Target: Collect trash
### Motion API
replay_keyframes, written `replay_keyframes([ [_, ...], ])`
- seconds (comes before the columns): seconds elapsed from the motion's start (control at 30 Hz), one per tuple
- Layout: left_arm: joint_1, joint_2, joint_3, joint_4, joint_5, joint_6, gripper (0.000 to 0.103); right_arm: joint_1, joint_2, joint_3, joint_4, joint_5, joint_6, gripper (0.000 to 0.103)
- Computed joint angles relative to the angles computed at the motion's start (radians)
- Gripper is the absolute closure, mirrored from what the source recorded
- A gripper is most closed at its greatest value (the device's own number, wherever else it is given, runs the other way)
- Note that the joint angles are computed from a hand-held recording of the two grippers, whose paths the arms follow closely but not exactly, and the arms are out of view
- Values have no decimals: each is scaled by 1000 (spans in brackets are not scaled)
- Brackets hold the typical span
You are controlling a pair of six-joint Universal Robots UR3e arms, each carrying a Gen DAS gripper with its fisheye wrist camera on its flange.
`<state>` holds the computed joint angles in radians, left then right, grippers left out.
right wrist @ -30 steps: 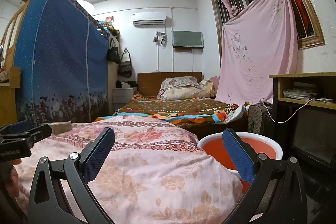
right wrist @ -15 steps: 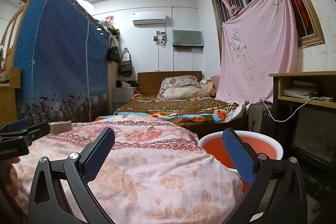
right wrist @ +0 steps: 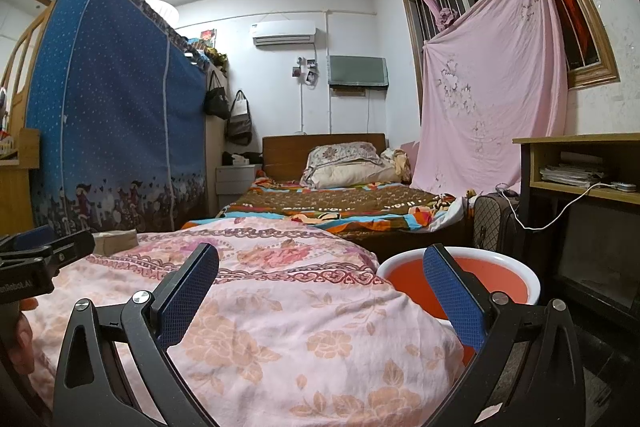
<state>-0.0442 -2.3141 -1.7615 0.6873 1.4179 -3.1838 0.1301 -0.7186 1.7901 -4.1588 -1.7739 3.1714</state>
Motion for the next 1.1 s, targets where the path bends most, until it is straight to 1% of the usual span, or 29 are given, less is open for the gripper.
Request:
replay_keyframes([
  [0.83,-1,9,-9,-11,-9,-8,12,10,6,0,-1,-12,7,0],
  [1.1,-17,9,7,-40,24,1,12,12,6,-1,3,-13,7,0],
])
